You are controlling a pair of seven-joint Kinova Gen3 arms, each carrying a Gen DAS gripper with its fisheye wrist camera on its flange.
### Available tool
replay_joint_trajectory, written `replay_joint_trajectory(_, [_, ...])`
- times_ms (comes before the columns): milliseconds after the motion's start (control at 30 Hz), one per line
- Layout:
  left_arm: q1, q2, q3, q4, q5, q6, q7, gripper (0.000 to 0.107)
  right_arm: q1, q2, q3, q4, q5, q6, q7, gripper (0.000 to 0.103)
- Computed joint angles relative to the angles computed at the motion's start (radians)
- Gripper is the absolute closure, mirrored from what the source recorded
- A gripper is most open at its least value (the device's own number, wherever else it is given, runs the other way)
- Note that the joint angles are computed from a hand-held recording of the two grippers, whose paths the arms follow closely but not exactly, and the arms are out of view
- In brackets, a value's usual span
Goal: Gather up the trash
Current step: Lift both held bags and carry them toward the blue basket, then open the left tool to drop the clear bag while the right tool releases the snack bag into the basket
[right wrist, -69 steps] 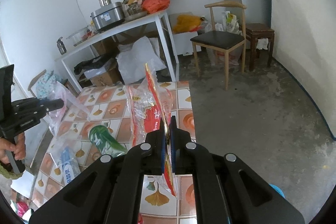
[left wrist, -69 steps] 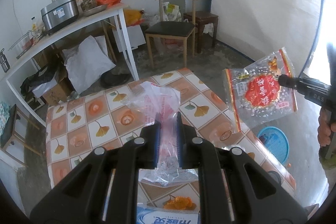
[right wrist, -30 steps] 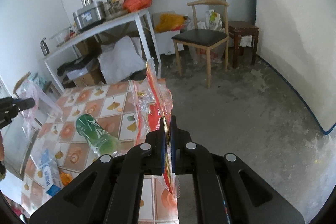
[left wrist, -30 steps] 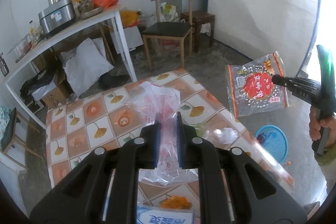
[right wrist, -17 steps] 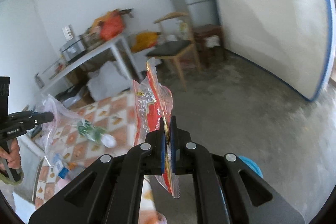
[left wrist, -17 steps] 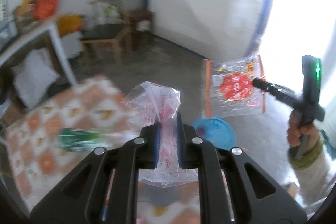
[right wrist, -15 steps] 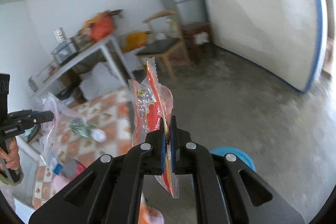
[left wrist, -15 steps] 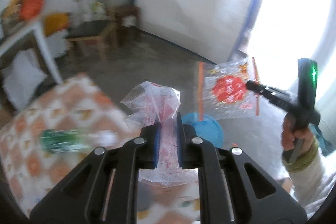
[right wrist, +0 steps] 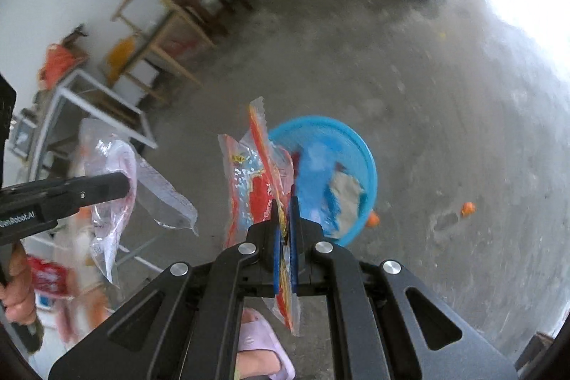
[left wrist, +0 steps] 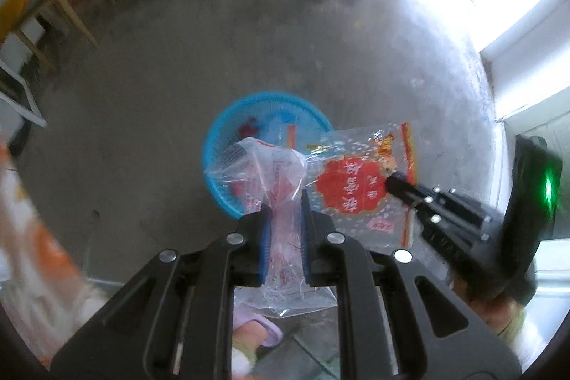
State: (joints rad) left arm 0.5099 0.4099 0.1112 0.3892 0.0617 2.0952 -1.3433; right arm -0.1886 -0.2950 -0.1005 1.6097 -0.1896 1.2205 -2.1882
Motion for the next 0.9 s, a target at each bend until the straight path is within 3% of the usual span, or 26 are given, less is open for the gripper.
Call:
replay_joint_trajectory(100, [-0.004,0.012,0.002,0.112,0.013,-0.075,0.026,0.095,0.006,0.035,0.019,0.087,-0.035,-0.067,-0.007,0.099])
replay_joint_trajectory(200, [0.0,0.043,0.003,0.142,0.001,-0.114,0.025,0.091,0.006,0.082,0.031,0.125,-0.055,-0.118,-0.004,0.099])
replay_joint_trajectory(300, [0.013,0.06,-0.005,0.15,-0.032,-0.152,0.014,0.072,0.03,0.138,0.032,0.164,-0.085,-0.194,0.03,0.097])
replay_joint_trajectory(333, [0.02,0.061,-0.009,0.151,-0.047,-0.16,0.011,0.061,0.022,0.156,0.057,0.185,-0.114,-0.223,0.066,0.093])
replay_joint_trajectory(433, [0.016,0.049,-0.007,0.169,-0.047,-0.196,0.024,0.058,0.004,0.234,0.089,0.206,-0.104,-0.244,0.099,0.067])
replay_joint_trajectory(500, [0.005,0.039,0.002,0.171,-0.027,-0.196,0.035,0.057,0.029,0.265,0.055,0.214,-0.045,-0.251,0.071,0.067])
replay_joint_trajectory(733, [-0.009,0.012,0.024,0.13,0.01,-0.187,-0.001,0.054,0.04,0.156,0.032,0.284,0.1,-0.277,-0.041,0.067])
replay_joint_trajectory(900, [0.025,0.038,0.023,0.047,0.014,-0.147,-0.006,0.041,0.05,0.052,0.032,0.302,0.112,-0.24,-0.034,0.067])
